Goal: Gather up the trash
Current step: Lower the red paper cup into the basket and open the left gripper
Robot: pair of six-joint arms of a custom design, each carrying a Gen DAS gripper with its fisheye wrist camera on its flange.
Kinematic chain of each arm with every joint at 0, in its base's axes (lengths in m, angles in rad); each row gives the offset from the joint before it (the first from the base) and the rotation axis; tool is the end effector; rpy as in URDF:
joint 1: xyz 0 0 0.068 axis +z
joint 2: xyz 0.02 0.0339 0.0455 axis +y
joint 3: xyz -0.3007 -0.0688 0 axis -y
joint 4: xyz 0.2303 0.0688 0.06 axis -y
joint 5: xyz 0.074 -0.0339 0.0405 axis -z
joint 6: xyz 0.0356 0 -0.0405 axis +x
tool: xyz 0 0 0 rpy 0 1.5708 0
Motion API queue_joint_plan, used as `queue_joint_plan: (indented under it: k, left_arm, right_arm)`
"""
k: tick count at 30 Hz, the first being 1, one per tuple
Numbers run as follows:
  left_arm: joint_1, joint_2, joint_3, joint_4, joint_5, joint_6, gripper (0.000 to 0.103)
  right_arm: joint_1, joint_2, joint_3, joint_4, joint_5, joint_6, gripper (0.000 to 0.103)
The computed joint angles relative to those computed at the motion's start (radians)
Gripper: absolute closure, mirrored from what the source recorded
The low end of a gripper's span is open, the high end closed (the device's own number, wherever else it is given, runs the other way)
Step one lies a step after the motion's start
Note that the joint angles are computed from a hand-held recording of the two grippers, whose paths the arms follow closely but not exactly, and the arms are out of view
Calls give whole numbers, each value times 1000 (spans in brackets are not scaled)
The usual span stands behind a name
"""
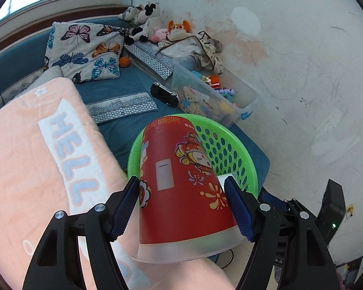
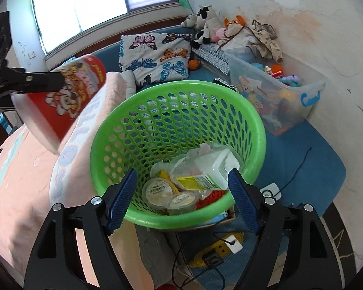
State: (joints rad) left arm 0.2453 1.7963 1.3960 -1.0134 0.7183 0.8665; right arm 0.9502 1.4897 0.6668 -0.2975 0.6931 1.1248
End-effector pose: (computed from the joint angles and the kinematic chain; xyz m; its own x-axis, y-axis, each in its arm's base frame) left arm 0.3340 0.0595 0.2725 -0.6836 0.4204 -0.5966 0.6764 0.6719 -0.3016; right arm 0.1583 0.1823 0.1939 -0.6445 0.2918 -0.7067 0.2721 0.9513 0.1446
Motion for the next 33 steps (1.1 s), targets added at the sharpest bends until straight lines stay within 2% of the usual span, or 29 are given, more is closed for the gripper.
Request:
queue_joint_plan:
  k: [13, 20, 33]
  left_arm:
    - [-65, 10, -104, 139, -60, -63, 33]
    - [-69, 25, -111, 148, -74, -68, 33]
    - [-27, 33, -76, 84, -31, -15, 32]
  right_arm:
    - [43, -10, -11, -34, 16, 54, 25]
    - [70, -22, -9, -74, 30, 91, 25]
    - [91, -20, 20, -112, 44, 103, 25]
